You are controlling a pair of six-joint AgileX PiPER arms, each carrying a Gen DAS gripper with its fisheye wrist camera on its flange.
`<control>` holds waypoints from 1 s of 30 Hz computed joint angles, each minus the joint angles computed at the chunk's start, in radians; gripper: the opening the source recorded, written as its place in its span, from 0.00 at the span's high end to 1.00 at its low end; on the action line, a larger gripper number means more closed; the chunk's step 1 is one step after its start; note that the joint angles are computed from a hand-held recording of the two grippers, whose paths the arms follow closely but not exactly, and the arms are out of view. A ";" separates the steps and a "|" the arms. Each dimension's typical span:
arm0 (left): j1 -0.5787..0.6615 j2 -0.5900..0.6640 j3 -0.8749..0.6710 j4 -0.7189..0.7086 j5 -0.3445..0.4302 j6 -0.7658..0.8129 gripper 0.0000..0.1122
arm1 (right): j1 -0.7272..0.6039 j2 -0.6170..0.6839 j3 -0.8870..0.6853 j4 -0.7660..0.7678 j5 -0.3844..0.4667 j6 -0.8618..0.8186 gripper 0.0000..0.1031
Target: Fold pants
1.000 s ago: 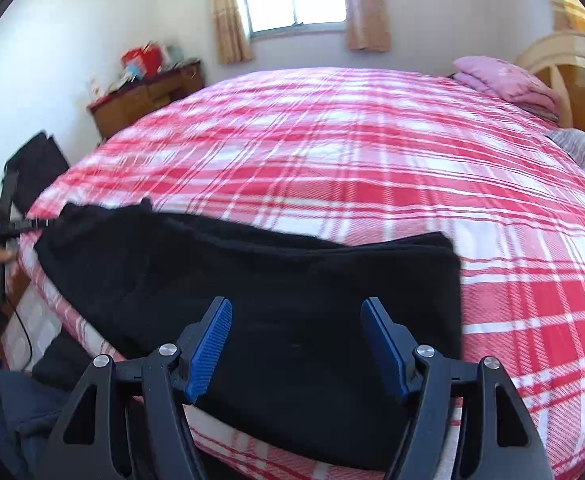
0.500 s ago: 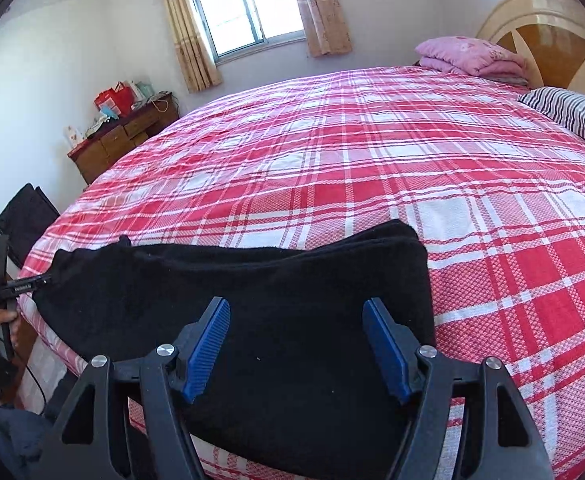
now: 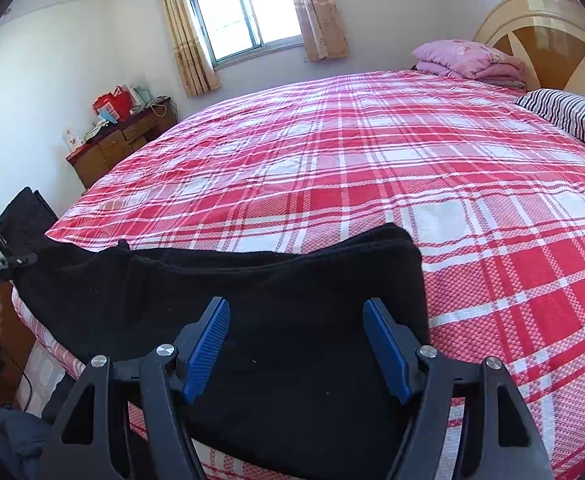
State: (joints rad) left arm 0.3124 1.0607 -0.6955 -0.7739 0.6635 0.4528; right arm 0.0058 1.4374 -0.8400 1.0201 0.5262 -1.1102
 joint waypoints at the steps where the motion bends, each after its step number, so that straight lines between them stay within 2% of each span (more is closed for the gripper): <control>1: -0.016 -0.014 -0.014 -0.007 0.011 -0.016 0.82 | 0.000 -0.003 0.001 0.001 -0.003 0.000 0.31; 6: -0.140 -0.035 -0.078 -0.009 0.002 -0.116 0.82 | -0.007 -0.010 -0.008 -0.028 -0.003 0.037 0.31; 9: -0.270 -0.021 -0.144 0.046 -0.037 -0.227 0.82 | -0.007 -0.012 -0.041 -0.132 0.007 0.148 0.31; 11: -0.363 -0.004 -0.191 0.108 -0.072 -0.302 0.82 | -0.033 -0.023 -0.057 -0.143 0.039 0.151 0.31; 17: -0.600 0.165 -0.402 0.248 -0.142 -0.455 0.82 | -0.127 -0.039 -0.063 -0.107 0.061 0.080 0.31; 23: -0.756 0.410 -0.679 0.396 -0.083 -0.582 0.82 | -0.204 -0.006 -0.090 -0.061 0.076 0.062 0.31; 30: -0.883 0.696 -1.031 0.513 0.074 -0.664 0.82 | -0.232 0.015 -0.104 -0.037 0.076 0.048 0.31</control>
State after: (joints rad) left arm -0.5710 1.7565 -1.7269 -0.2605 0.7371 -0.2110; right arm -0.2258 1.4529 -0.9439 0.9833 0.6024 -1.0624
